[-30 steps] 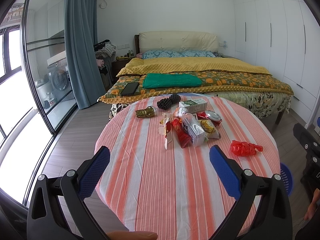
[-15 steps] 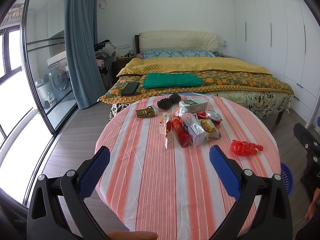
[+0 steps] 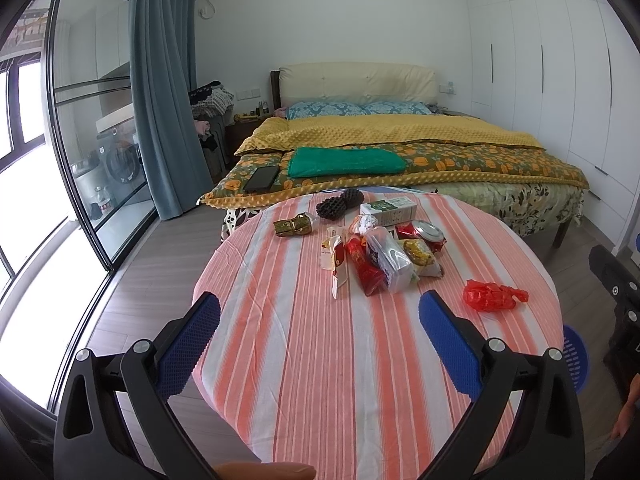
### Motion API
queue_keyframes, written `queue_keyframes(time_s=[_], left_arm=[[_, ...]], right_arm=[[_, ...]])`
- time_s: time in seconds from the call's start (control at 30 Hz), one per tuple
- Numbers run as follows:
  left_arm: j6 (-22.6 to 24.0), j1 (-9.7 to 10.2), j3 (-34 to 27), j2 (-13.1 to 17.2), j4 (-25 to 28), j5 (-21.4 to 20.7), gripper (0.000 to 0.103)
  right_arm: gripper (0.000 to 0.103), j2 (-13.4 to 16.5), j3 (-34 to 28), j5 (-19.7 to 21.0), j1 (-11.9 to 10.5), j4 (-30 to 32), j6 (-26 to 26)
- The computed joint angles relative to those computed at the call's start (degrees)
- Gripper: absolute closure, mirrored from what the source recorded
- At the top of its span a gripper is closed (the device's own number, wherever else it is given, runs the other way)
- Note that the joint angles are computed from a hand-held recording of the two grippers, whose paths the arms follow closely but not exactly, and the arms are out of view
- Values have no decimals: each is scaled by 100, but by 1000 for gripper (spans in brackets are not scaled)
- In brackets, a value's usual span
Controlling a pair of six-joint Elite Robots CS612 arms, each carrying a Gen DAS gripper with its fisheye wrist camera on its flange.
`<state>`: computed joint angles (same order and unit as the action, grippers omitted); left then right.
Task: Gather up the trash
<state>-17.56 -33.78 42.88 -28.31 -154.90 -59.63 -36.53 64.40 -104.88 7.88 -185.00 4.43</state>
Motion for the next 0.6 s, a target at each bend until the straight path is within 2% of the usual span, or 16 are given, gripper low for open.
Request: queue_keyframes(time_s=[0.3,0.43,0.6], left_arm=[[-80,19,-19,25,-34,-55,4],[47,54,106,-10,-194,-224,4],[-9,165,-89,146,249,-589,4]], right_arm=[[5,-19,25,-48,4,-20,43],[5,-9,17,-23,-3,2,80],[5,92,-58,38,-41,98,192]])
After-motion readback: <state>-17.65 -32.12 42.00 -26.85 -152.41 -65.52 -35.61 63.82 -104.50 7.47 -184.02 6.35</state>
